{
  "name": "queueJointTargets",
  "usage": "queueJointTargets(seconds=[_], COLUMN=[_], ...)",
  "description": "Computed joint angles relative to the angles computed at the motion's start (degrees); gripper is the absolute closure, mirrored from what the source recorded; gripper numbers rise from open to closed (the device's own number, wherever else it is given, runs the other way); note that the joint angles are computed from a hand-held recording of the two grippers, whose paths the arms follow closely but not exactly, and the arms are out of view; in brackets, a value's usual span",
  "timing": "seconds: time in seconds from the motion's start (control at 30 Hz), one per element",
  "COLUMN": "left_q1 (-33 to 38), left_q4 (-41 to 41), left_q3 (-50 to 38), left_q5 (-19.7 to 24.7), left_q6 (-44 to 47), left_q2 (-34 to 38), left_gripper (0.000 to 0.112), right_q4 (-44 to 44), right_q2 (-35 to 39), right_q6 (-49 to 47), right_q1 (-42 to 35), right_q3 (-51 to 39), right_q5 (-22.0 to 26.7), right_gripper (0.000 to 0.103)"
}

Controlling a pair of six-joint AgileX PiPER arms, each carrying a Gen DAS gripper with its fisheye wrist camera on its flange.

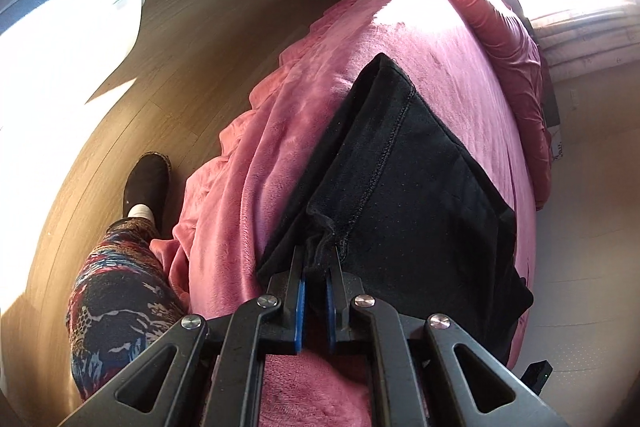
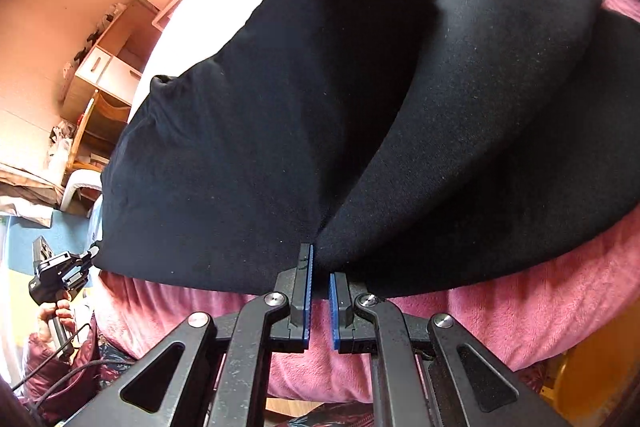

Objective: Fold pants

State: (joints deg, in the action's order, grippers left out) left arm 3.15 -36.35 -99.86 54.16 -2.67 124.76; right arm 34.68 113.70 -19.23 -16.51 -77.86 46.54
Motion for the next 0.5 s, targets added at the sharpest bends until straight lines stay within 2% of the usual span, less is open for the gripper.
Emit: queueJointTargets(seconds=[0.13, 0.2, 0.23, 0.27, 0.37, 0.5], left_q1=[-0.6, -0.9, -1.2, -1.2, -1.7, -4.4], left_q4=[2.8, 7.1, 9.8, 11.6, 15.2, 17.7], left_q3=[-1.4, -2.2, -3.1, -3.3, -3.0, -2.2], left_q5=[1.5, 1.7, 1.6, 1.3, -1.0, -5.3], left_q6=[-2.4, -6.0, -8.2, -9.7, -12.7, -13.7], left_q2=[0.1, -1.0, -1.4, -1.9, -4.2, -6.9], left_gripper=[0.1, 0.089, 0.089, 0.088, 0.088, 0.088], right_q4=[2.0, 4.7, 5.6, 6.3, 10.3, 7.1], right_q2=[1.3, 1.0, 0.5, -0.3, -2.7, -2.5], right_q6=[-1.2, -3.9, -4.8, -5.5, -8.0, -3.3], right_q1=[-1.2, -3.2, -4.3, -5.6, -11.5, -18.2], right_q3=[-1.5, -1.0, -0.9, -0.6, 0.0, -3.6], right_q5=[2.1, 3.4, 4.3, 4.6, 5.5, 1.4], right_gripper=[0.095, 0.085, 0.077, 0.076, 0.076, 0.076])
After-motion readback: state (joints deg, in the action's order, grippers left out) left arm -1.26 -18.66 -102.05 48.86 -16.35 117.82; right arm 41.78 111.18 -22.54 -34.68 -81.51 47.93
